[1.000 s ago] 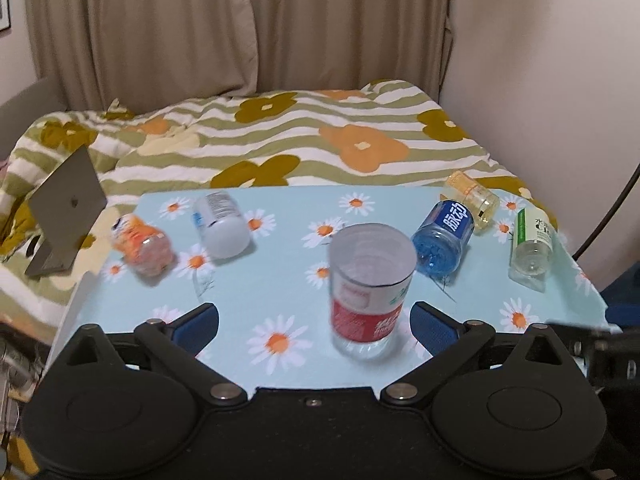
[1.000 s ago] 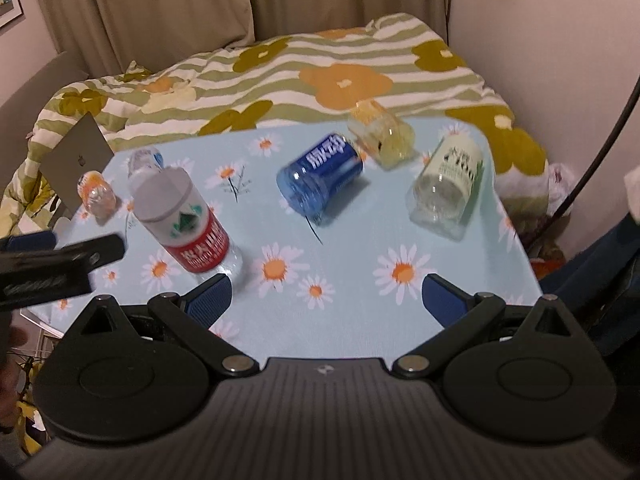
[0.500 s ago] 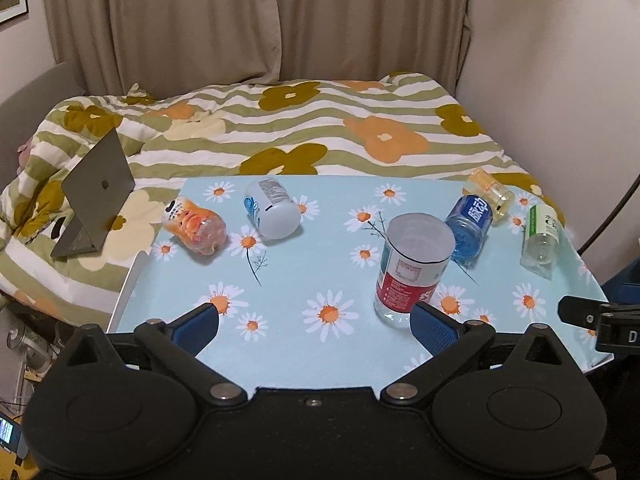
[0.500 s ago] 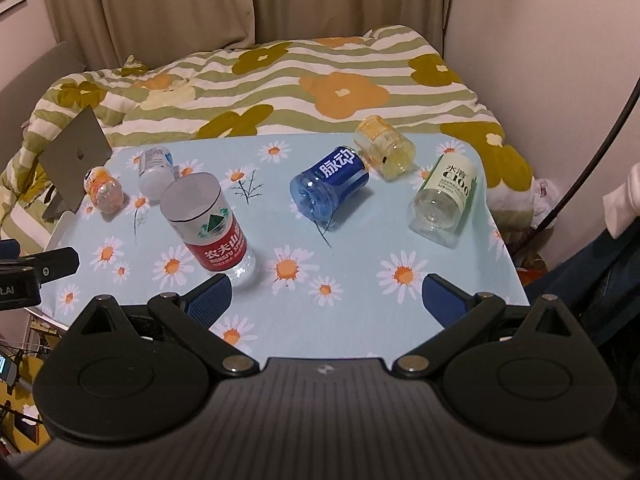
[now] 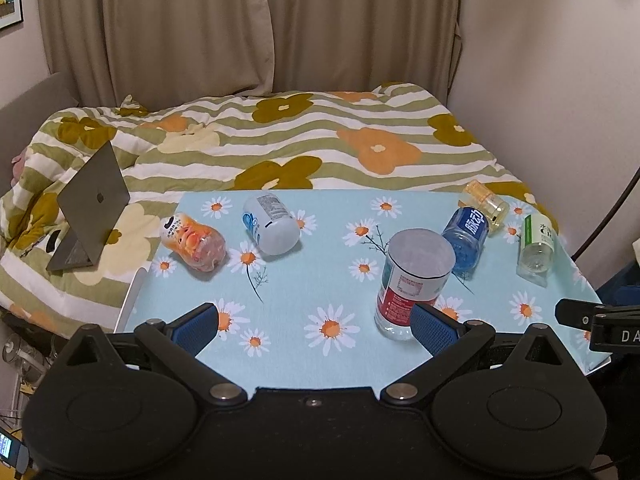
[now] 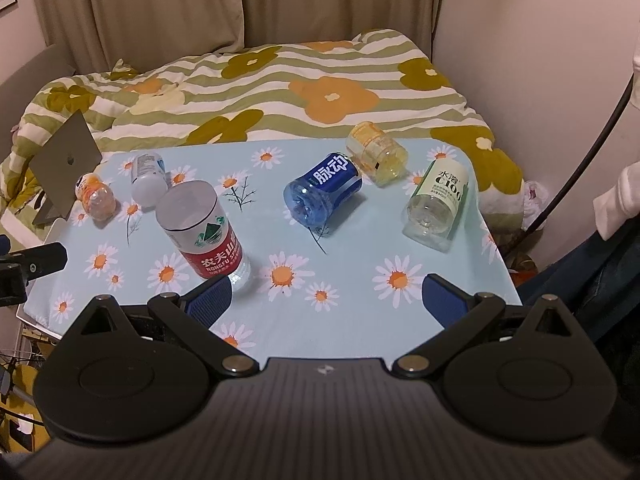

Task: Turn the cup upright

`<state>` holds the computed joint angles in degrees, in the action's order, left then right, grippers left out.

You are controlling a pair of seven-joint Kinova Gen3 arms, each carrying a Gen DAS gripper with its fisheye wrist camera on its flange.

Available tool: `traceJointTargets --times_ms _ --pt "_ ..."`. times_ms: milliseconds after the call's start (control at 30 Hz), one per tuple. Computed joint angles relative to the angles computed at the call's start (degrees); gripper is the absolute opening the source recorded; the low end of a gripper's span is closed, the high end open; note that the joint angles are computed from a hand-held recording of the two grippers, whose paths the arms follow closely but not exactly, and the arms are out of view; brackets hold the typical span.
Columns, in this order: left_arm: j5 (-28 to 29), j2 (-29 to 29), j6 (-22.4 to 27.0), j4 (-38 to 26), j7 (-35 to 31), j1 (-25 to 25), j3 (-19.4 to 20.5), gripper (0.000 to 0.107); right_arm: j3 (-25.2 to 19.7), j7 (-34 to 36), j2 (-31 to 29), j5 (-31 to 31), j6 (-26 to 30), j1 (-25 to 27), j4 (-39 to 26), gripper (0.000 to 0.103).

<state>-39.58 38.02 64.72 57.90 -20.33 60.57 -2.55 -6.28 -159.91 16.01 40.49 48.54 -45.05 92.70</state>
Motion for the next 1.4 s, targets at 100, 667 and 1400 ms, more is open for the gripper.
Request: traceJointTargets --times_ms 100,667,1400 --pt "-0.76 0.64 0.99 -0.89 -0.75 0.39 -0.29 0.103 0.08 -0.31 0.02 0.21 -0.12 -0.02 0.07 0.103" --pt "-1.04 2.64 2.40 -3.84 -2.81 0.78 -1.08 0.103 0.31 -0.34 0.21 0.21 -0.63 0.27 -0.05 0.103" --pt "-1.70 2.31 2.92 -3.03 -1.27 1.35 -1.61 0.103 0.50 -0.23 0.36 0.32 -1.24 0.30 0.04 0.103"
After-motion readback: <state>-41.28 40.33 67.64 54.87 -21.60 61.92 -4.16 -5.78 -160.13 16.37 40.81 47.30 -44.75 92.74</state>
